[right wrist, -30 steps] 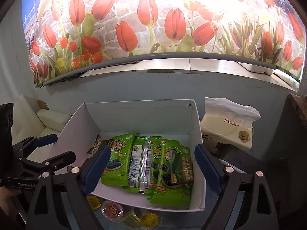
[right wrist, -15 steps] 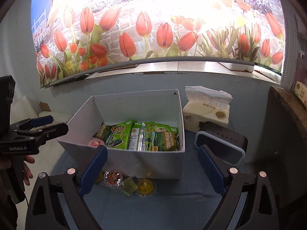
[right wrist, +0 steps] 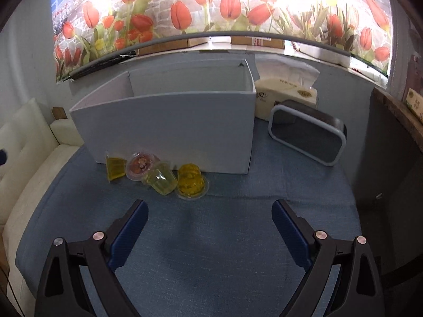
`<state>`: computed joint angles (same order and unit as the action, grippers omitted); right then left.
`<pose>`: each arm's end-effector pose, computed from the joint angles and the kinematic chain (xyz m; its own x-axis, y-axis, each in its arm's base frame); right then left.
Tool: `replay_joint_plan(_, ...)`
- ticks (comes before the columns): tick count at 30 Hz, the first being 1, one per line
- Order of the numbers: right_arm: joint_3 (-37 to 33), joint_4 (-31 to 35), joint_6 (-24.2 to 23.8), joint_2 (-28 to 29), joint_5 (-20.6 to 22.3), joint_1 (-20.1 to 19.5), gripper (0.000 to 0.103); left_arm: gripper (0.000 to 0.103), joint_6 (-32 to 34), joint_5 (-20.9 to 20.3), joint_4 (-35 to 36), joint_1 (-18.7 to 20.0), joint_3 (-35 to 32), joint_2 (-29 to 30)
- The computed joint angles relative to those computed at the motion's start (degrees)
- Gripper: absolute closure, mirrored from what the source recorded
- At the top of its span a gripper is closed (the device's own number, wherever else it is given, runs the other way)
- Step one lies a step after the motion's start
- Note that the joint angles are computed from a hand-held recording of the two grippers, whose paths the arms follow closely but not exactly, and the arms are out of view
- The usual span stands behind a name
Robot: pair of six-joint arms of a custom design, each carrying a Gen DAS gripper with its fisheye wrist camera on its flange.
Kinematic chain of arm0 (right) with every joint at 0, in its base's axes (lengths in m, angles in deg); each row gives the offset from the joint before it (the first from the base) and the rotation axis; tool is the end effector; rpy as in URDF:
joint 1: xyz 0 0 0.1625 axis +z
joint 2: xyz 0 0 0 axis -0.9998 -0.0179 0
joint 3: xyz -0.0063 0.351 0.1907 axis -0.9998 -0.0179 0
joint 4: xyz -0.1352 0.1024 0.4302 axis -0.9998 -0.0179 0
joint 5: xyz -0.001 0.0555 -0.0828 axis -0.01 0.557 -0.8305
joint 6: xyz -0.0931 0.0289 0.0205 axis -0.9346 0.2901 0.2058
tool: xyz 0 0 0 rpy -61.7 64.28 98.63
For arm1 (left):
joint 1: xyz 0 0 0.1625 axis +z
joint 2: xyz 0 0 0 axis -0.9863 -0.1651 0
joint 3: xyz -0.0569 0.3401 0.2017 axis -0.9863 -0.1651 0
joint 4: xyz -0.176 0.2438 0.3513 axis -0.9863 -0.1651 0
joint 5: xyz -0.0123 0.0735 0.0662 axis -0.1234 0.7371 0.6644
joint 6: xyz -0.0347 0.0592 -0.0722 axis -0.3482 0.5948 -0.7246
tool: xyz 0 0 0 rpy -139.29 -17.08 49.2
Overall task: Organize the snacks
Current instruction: 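Reach the right tool down to a yellow jelly cup beside the box, then grasp the yellow jelly cup with the right tool while the left reaches to another cup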
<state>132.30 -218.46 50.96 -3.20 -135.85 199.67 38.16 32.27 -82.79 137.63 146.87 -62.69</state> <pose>0.3484 -0.6603 -0.0016 -0.6588 -0.4898 0.5711 -0.7235 0.6207 -0.3022 -0.0858 -0.5115 0.3409 -0.8499 -0.0475 -0.5248 0.3776 0.6396 -0.6695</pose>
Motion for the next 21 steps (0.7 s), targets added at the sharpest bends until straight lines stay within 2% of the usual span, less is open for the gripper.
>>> replay_joint_plan(3,-3.9,2.0,0.9,3.3,-1.3,-0.5,0.019,0.0,-4.0,0.6,1.8,-1.7,4.9,-4.2)
replay_joint_plan(7,-8.6,5.0,0.4,6.9,-2.1,-0.8,0.022,0.0,-8.7,3.0,7.2,-3.8,9.7,-9.4)
replay_joint_plan(9,-10.7,5.3,-0.2,8.5,-3.3,-0.7,0.028,0.0,-10.6,4.1,10.0,-4.6,11.4,-11.9)
replay_joint_plan(12,-12.8,7.0,0.6,9.6,-3.4,-0.7,0.029,0.0,-13.4,4.5,13.1,-4.6,12.2,-13.9)
replay_joint_plan(17,-14.7,8.2,0.5,10.9,-3.4,-0.4,0.029,0.0,-14.6,4.5,12.5,-3.8,12.7,-15.0)
replay_joint_plan(19,-16.1,10.7,1.1,11.4,-3.3,-0.5,0.035,0.0,-14.3,4.5,12.2,-3.7,12.8,-14.9)
replay_joint_plan(21,-17.7,12.4,0.9,12.2,-3.2,-0.4,0.048,0.0,-14.3,4.7,12.2,-3.7,12.5,-14.5)
